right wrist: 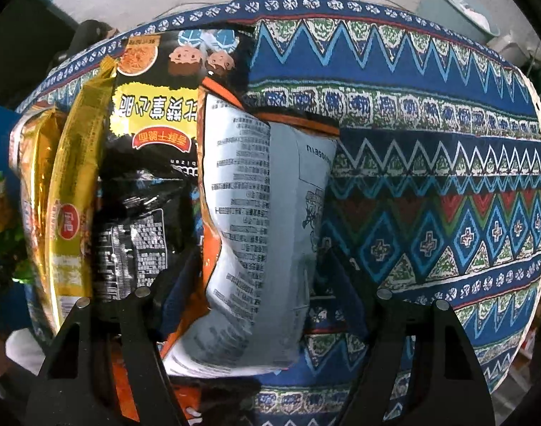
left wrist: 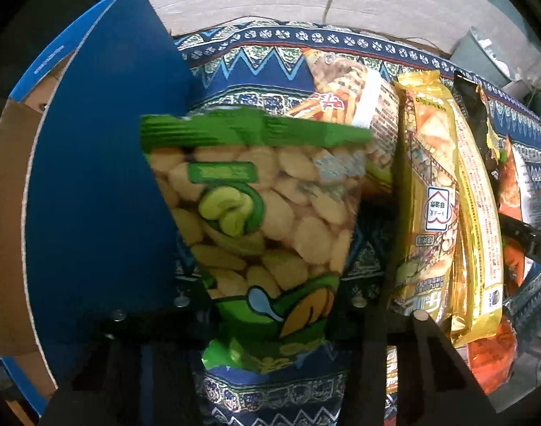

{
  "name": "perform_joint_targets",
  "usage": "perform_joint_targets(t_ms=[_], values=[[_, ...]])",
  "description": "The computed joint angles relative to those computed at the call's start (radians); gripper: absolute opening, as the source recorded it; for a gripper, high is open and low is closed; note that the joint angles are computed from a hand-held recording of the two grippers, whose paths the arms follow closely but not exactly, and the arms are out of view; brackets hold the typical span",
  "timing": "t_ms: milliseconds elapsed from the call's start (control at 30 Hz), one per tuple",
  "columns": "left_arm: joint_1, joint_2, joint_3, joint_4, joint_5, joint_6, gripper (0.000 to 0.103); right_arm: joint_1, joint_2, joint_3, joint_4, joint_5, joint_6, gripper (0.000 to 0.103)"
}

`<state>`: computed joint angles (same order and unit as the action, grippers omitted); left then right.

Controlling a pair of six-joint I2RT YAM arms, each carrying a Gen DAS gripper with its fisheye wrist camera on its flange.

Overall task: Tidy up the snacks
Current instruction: 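Grasp green peanut bag from the pile with left tool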

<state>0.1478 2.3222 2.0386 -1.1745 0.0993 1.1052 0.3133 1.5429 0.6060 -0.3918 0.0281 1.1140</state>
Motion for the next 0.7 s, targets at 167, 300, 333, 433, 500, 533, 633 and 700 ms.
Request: perform_joint_targets(t_ms=[167, 300, 333, 433, 500, 533, 633, 700], values=[[0.015, 0.036, 0.088, -0.053, 0.010, 0.018, 0.039, 0.021, -0.011, 0.019, -0.050, 0.012, -0.011, 0.034], [0.019, 0.024, 0.109, -0.099, 0.024, 0.033, 0.038, 0.057, -0.094, 0.012, -0.125, 0.052, 0.013, 0.034], [0.019, 0.022, 0.114, -0.110, 0.031, 0.037, 0.038, 0.063, -0.109, 0.015, -0.140, 0.060, 0.017, 0.034], [0.026, -0.010, 0.103, -0.126, 0.060, 0.060, 0.038, 0.098, -0.154, 0.041, -0.203, 0.096, 0.045, 0.034], [0.034, -0.015, 0.124, -0.150, 0.078, 0.078, 0.038, 0.121, -0.173, 0.071, -0.259, 0.123, 0.056, 0.034], [0.037, -0.014, 0.139, -0.166, 0.086, 0.083, 0.038, 0.134, -0.189, 0.079, -0.283, 0.136, 0.064, 0.034], [0.054, -0.021, 0.171, -0.208, 0.111, 0.109, 0.038, 0.166, -0.227, 0.114, -0.340, 0.166, 0.084, 0.034], [0.069, -0.047, 0.158, -0.218, 0.132, 0.136, 0.037, 0.181, -0.278, 0.124, -0.389, 0.185, 0.087, 0.034]])
